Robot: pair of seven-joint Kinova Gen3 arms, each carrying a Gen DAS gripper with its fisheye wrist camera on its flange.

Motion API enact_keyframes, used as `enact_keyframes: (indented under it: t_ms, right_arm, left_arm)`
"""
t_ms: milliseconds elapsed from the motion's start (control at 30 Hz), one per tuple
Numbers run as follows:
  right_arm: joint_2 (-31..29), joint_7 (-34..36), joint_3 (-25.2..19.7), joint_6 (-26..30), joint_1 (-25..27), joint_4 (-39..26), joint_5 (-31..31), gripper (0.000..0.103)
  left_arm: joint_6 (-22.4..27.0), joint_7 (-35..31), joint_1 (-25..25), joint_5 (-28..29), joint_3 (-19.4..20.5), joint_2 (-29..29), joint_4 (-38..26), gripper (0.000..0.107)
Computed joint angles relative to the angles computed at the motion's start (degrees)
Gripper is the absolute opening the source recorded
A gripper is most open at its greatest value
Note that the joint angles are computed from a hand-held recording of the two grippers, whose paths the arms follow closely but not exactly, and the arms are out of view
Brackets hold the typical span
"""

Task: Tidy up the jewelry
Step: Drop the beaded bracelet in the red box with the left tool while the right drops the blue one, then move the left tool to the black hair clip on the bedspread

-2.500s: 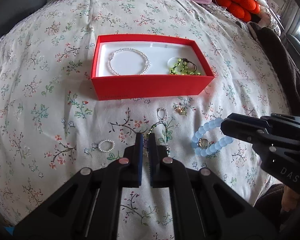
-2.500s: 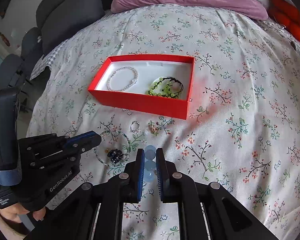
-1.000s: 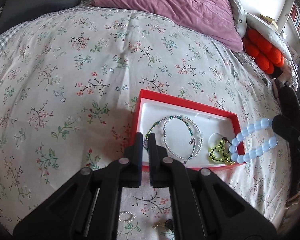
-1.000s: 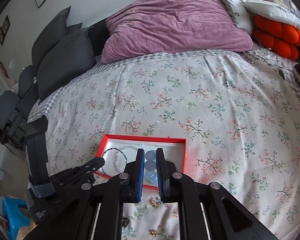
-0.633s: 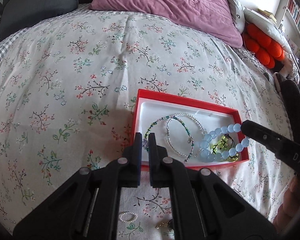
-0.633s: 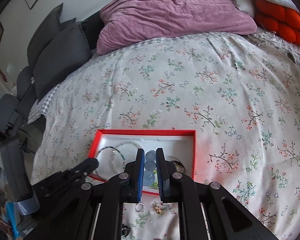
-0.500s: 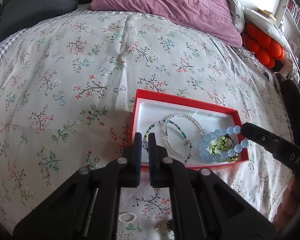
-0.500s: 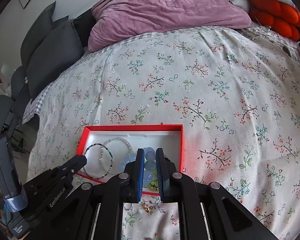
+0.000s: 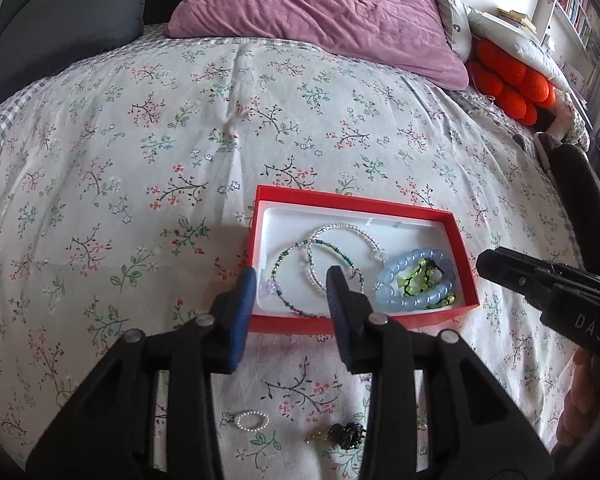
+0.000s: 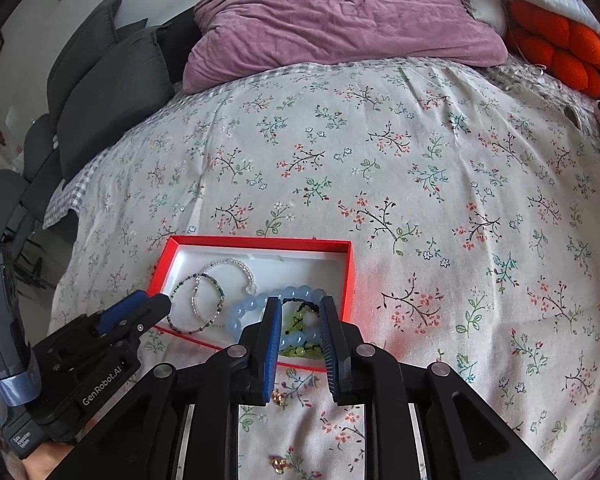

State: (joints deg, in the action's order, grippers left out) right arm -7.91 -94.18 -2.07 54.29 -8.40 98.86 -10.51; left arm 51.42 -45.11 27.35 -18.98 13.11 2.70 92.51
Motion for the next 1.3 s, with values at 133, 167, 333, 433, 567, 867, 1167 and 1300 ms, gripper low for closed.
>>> enact_keyframes:
  t_ms: [133, 167, 333, 433, 567, 867, 1167, 1300]
  right_arm:
    - [-1.42, 1.06, -0.69, 1.12, -0.49, 0.40, 1.75, 0.028]
    - [-1.73, 1.26, -0.74, 1.48, -0.62, 0.48, 1.92, 0.028]
    - [-3.63, 1.48, -1.21, 2.37, -0.87, 1.58, 3.15, 0.064]
    - [-4.76, 1.29, -1.07, 2.88, -0.92, 2.17, 3.35, 0.065]
    - [-5.52, 0.65, -0.72, 3.75, -0.60, 2.78, 3.02, 0.068]
    - [-7.97, -2.54, -3.44, 3.97, -0.79, 5.85, 6.81, 0.077]
    - [-9.57, 1.55, -4.66, 2.49, -4.50, 12.45, 9.70, 0.077]
    - [-11.01, 2.43, -6.00, -0.40, -4.64, 16.83, 10.97, 0.077]
  left_arm:
    - [0.87, 0.16, 0.28, -0.63, 0.45, -1.56, 0.61, 0.062]
    - [1.05, -0.08, 0.13, -0.25, 0.55, -1.98, 0.79, 0.065]
    - [3.18, 0.00, -0.27, -0.89, 1.84, -3.77, 1.71, 0.074]
    - [4.76, 0.99, -0.26, -2.61, 2.79, -4.69, 2.34, 0.079]
    - [6.75, 1.07, -0.67, -2.21, 3.32, -5.35, 2.72, 0.083]
    - [9.65, 1.85, -1.44, 0.29, 3.61, -7.01, 4.92, 0.095]
    - [8.93, -1.04, -2.50, 1.89, 4.80, -8.85, 10.73, 0.097]
    - [7.61, 0.29, -1.92, -0.49, 6.18, -9.29, 14.43, 0.097]
